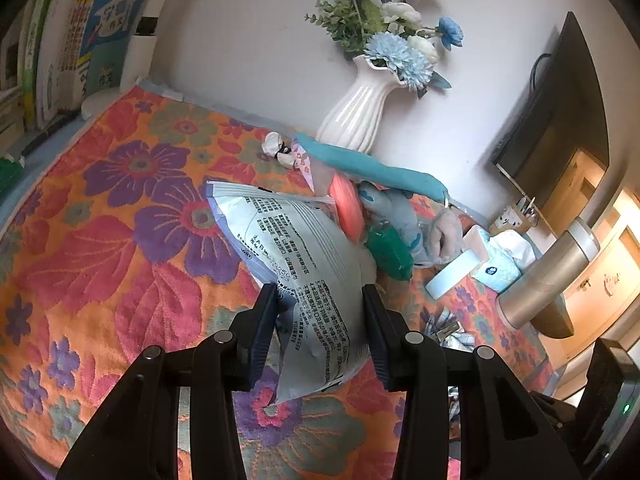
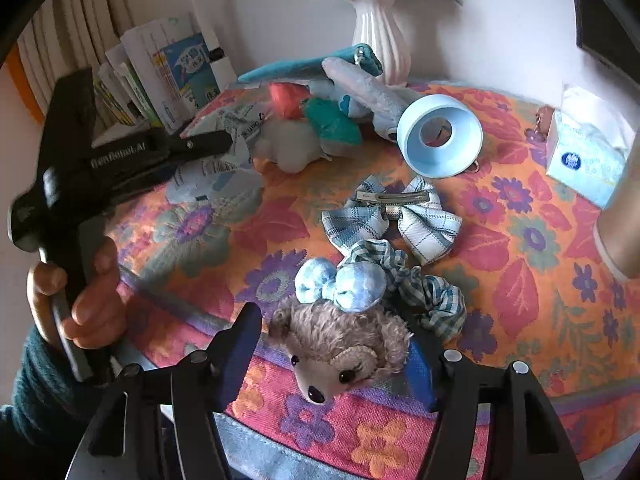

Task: Organize soft objects
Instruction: 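Carry the bag and hedgehog plush with both tools to the round glass table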

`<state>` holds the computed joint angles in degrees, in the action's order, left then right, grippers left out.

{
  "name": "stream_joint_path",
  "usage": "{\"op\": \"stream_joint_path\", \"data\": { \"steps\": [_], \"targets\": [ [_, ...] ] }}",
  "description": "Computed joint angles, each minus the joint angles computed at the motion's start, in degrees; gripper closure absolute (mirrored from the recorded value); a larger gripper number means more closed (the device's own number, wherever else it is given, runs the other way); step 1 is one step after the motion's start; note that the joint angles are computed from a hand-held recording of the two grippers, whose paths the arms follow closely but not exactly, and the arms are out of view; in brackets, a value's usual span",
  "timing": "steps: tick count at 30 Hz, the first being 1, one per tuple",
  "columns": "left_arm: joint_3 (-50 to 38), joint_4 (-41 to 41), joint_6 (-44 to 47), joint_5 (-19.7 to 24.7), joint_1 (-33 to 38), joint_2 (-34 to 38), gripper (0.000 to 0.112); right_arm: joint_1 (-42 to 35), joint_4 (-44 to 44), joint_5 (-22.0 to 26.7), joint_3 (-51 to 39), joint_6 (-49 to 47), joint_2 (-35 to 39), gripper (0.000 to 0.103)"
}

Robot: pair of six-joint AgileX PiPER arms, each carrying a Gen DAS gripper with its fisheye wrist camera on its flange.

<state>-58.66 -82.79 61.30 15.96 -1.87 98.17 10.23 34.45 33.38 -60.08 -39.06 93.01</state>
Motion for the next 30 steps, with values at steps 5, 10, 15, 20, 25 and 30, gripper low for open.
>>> {"op": "stream_joint_path", "data": {
  "steps": [5,10,15,20,25,30],
  "targets": [
    [1.14,-6.17,5.75,2.62,1.39,-0.41,0.073,3.48,-7.86,-5.84,2.83,5.01,-2.88,0.052],
    [1.54,-7.52,7.4,2.98,1.28,-0.82,0.073,1.57,2.42,-2.74,2.67,-4.81,-5.52,0.052],
    [1.98,-9.26,9.44,3.74,1.44,-1.12,0.073,1.65,1.37,-2.97,1.71,-3.34,-6.18,0.052],
    [2.06,-9.73,10.2,4.47,1.6,-1.19,0.073,0.43,-0.19,-2.61,0.27,-1.36,-5.8,0.052],
    [2.37,-11.13,11.71,4.48,1.55,-1.38,0.073,-1.36,0.19,-2.16,-1.32,-0.56,-6.48,0.052],
    [2.85,-13.08,13.86,4.05,1.25,-1.74,0.073,-2.91,0.11,-1.62,-2.54,0.13,-6.82,0.052]
  ]
}}
